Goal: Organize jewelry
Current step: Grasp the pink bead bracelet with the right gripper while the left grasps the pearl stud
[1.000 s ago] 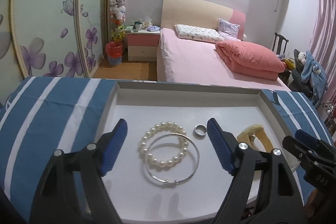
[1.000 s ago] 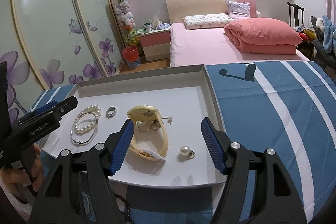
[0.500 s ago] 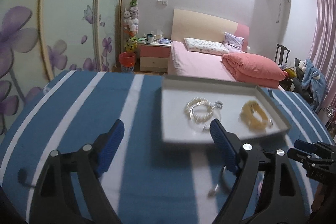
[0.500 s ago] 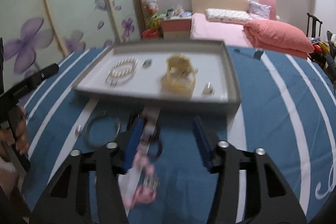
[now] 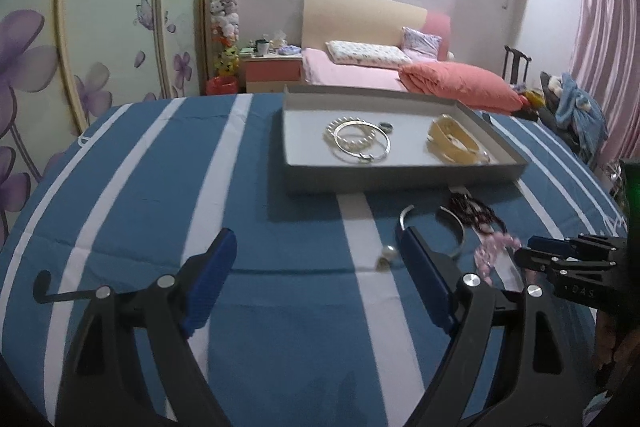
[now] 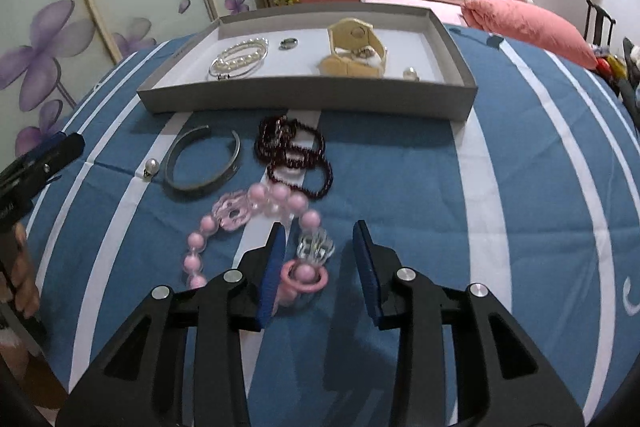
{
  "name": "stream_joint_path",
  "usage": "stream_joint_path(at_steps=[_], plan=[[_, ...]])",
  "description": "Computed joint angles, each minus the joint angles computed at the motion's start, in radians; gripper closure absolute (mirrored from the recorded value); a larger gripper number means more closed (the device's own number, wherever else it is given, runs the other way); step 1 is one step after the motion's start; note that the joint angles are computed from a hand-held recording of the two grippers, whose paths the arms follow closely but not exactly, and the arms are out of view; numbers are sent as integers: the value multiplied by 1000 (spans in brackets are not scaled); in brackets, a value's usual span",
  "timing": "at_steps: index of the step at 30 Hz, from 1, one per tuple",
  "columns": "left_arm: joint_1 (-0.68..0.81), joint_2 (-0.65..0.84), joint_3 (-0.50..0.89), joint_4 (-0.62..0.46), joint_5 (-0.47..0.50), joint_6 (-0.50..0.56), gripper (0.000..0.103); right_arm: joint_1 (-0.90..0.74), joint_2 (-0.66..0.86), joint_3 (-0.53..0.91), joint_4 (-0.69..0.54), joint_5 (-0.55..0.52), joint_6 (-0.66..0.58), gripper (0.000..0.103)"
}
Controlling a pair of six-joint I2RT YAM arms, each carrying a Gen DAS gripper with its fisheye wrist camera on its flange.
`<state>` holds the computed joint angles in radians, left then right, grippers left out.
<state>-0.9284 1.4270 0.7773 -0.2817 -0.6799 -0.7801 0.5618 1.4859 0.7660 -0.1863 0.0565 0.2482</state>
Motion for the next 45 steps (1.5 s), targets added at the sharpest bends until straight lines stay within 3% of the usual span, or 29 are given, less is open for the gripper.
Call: stream_joint_path(at_steps=[5,9,17,20,25,38,42,45], plan=[[-9,53,27,11,26,8,21,25,25,13,15,41,11,67],[-8,82,42,15,48,13,21,40,54,32,25,85,-15,83],[1,144,94,14,109,67,23,-84,26,13,5,122,18,84],[9,193,138,1,143,89,28,-111,16,0,13,117,13,84],[44,276,211,-29,190,91,47,-107,12,-15,29,113,13,83],[78,359,299,-76,224,111,68,-130,5,-16,33,69,16,83],[79,363,306,-78,222,118,88,-131,5,-17,33,68,16,83],[82,360,302,-71,228,118,89,-131,5,-17,33,68,16,83]])
